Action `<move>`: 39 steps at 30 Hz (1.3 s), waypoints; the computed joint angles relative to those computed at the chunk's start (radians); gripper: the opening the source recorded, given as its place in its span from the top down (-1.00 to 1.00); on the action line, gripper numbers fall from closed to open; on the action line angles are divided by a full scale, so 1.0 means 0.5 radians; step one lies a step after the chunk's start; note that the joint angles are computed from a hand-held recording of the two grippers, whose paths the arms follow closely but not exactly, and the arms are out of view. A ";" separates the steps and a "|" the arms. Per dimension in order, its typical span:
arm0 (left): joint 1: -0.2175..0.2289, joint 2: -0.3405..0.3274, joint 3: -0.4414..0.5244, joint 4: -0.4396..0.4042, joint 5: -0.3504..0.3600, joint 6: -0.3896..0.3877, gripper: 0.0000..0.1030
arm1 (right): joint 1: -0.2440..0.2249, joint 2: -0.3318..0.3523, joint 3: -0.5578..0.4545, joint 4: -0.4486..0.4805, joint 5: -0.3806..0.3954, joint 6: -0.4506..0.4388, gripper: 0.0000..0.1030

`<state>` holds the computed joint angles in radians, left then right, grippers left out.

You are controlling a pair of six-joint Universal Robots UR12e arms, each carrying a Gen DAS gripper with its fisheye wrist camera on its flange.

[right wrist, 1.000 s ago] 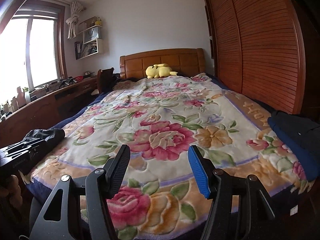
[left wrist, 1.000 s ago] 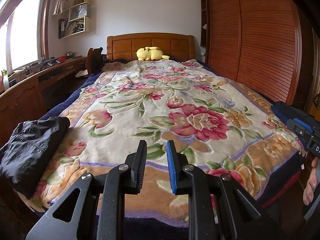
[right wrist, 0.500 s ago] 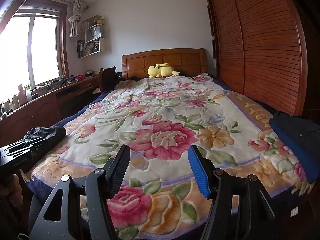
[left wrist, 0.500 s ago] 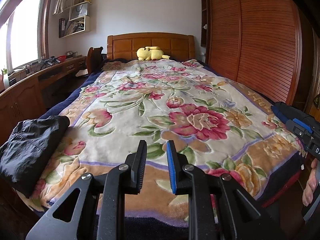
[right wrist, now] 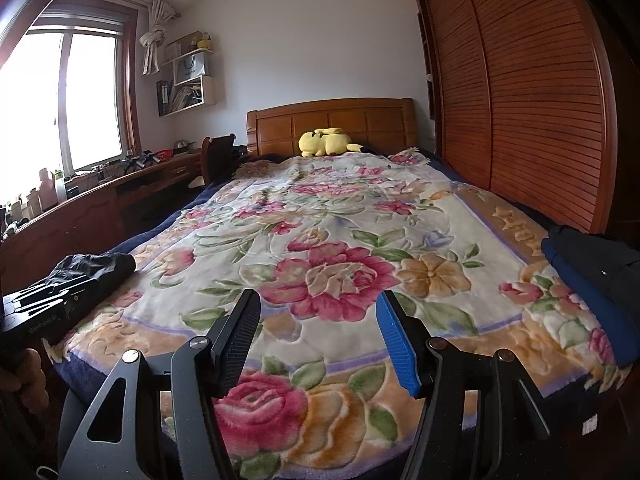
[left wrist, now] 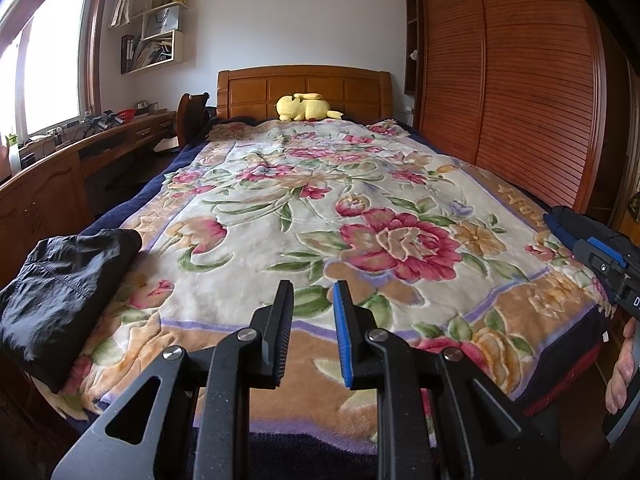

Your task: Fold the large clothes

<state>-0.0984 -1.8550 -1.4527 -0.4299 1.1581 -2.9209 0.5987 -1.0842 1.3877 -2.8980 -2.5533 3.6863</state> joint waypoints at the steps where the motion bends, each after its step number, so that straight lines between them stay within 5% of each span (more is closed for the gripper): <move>1: -0.002 0.000 -0.001 0.003 0.002 -0.004 0.59 | 0.000 0.000 0.000 0.002 0.001 0.000 -0.21; 39: 0.002 0.006 -0.011 0.020 0.008 -0.018 0.59 | -0.033 -0.024 0.046 -0.073 0.058 -0.067 -0.20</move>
